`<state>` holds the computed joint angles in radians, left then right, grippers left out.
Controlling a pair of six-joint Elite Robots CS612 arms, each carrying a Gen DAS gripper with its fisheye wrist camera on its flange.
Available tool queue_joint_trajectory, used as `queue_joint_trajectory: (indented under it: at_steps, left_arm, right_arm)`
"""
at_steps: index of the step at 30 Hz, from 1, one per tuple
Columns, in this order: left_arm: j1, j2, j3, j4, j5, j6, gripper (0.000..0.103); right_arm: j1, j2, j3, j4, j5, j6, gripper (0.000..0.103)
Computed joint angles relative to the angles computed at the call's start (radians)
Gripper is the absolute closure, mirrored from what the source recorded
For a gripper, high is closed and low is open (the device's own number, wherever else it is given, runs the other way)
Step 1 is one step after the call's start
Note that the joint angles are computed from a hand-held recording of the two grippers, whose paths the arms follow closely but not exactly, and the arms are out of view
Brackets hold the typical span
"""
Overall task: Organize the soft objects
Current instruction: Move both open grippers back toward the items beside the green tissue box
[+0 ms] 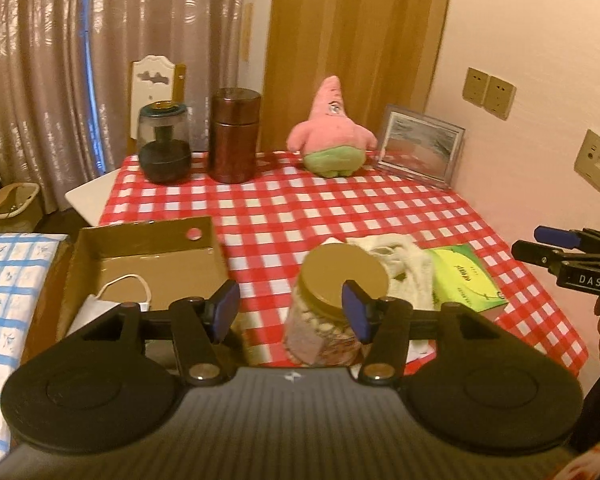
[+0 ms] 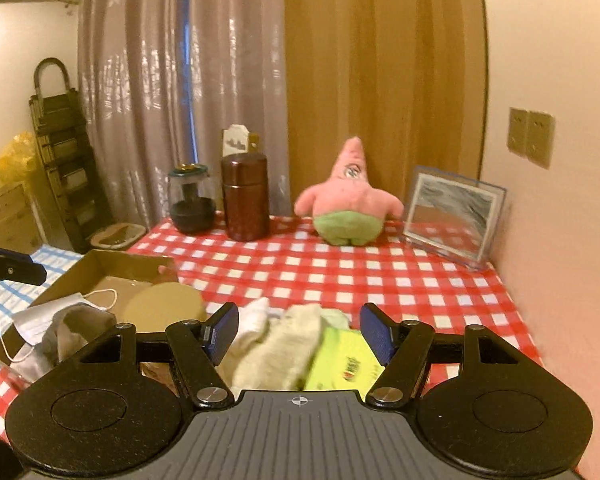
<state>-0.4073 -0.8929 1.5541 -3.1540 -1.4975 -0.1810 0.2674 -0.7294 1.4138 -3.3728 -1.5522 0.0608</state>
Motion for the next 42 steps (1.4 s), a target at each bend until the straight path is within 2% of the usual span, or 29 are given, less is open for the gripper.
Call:
queue_joint_trajectory:
  at_steps: [5, 14, 28, 42]
  left_arm:
    - [-0.012, 0.011, -0.023, 0.016, -0.005, 0.023, 0.046]
    - [-0.02, 0.033, -0.063, 0.039, -0.025, 0.052, 0.043]
    - [-0.007, 0.093, -0.176, 0.116, -0.086, 0.121, 0.04]
    - [0.02, 0.171, -0.334, 0.285, -0.174, 0.215, 0.04]
  right_arm:
    - [-0.012, -0.012, 0.019, 0.012, 0.014, 0.026, 0.036]
    - [-0.018, -0.005, 0.003, 0.065, 0.046, 0.011, 0.036]
    - [-0.014, 0.034, -0.063, 0.18, 0.116, -0.202, 0.036]
    - [-0.031, 0.093, -0.177, 0.359, 0.193, -0.376, 0.036]
